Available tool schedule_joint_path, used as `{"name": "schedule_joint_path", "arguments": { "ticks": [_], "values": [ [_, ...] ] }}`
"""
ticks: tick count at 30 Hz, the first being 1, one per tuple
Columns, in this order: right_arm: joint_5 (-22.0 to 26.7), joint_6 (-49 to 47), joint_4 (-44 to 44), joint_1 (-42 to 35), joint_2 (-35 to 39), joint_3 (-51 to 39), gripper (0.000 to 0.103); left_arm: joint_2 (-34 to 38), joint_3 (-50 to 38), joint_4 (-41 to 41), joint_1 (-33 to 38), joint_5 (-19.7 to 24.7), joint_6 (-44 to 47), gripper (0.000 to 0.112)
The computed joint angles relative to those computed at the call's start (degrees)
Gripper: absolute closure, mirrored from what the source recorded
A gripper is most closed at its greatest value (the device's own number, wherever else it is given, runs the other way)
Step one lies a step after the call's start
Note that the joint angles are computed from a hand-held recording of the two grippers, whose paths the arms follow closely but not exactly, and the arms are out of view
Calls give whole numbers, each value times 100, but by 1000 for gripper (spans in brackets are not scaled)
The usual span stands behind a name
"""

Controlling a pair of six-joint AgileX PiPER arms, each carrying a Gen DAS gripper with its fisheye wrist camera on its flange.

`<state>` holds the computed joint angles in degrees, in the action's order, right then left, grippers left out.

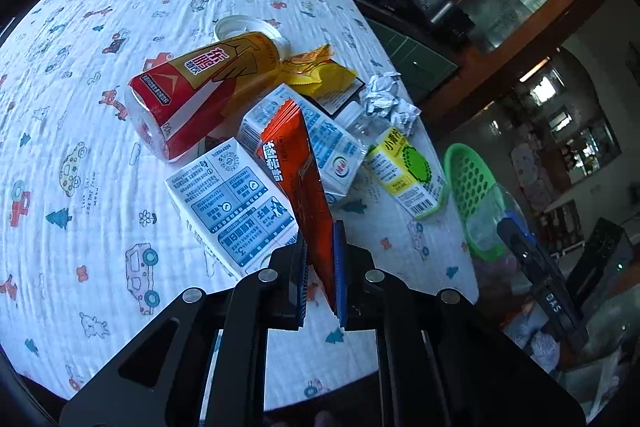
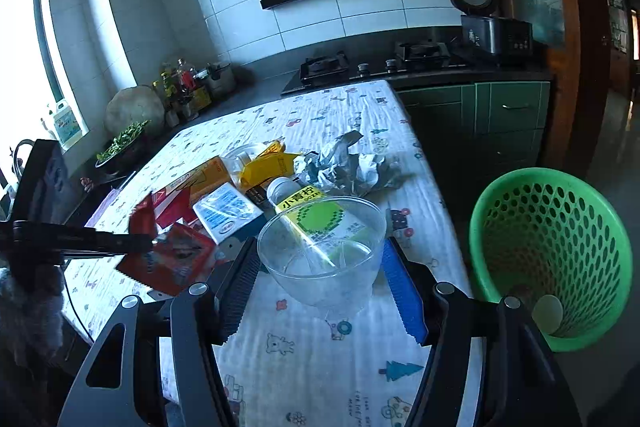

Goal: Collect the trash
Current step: 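Drop the orange wrapper in the basket with left tool while right tool drops clear cup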

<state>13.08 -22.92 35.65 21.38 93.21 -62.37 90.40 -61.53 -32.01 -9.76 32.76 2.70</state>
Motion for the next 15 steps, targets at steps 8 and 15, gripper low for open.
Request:
{"name": "schedule_joint_path", "arguments": {
  "ticks": [8,15],
  "values": [
    [-108,8,15,-370,-417,452,42,-368,-187,-196,-336,279,383,106],
    [-36,-177,85,-999,-867,802,43,607,-1631,-234,-1161,588,549,106]
  ]
}}
